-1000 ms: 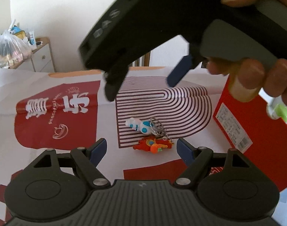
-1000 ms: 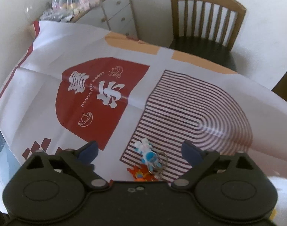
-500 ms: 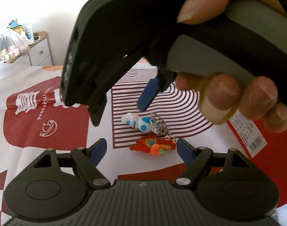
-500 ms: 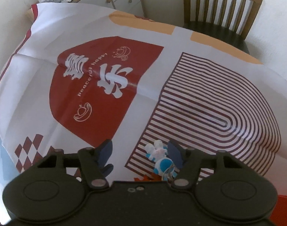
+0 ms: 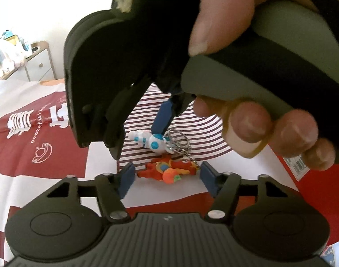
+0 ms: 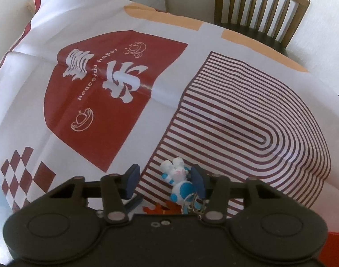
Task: Organize rigid objects
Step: 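Grasp the blue-and-white figure keychain with the right tool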
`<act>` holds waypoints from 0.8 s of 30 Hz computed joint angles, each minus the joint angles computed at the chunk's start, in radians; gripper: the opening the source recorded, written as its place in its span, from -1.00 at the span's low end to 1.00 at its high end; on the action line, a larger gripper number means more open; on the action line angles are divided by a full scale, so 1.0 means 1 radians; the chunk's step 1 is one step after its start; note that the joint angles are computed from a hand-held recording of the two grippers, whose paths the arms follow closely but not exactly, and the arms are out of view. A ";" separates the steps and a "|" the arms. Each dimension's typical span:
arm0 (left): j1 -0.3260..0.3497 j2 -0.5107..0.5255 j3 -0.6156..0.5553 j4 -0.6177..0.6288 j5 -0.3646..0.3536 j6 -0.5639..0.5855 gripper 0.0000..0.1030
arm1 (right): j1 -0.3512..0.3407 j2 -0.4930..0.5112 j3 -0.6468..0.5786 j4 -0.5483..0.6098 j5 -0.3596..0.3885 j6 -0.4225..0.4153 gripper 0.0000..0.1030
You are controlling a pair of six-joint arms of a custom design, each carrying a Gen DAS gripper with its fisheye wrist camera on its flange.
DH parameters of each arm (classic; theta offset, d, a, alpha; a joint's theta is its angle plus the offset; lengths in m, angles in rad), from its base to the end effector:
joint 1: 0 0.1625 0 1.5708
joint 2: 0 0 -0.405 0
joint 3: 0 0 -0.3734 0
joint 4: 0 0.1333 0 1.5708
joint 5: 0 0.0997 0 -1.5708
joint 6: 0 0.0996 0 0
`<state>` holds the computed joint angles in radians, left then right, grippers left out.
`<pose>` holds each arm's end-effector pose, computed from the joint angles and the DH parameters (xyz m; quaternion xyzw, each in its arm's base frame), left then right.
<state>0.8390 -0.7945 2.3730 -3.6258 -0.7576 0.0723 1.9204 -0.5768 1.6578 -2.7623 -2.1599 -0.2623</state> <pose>-0.1149 -0.4357 0.0630 0.2634 0.8579 -0.3295 0.2934 0.2868 -0.5590 -0.0174 0.2725 -0.9159 0.0654 0.2873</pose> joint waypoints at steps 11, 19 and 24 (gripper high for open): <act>-0.025 0.007 0.022 -0.017 0.020 -0.021 0.16 | 0.007 -0.013 0.055 -0.113 -0.039 -0.027 -0.52; -0.016 -0.060 0.046 0.034 -0.003 -0.066 0.15 | 0.015 -0.076 0.118 -0.169 0.001 0.028 -0.61; -0.033 -0.120 0.085 0.057 -0.008 -0.100 0.15 | 0.022 -0.139 0.198 -0.239 0.030 0.049 -0.62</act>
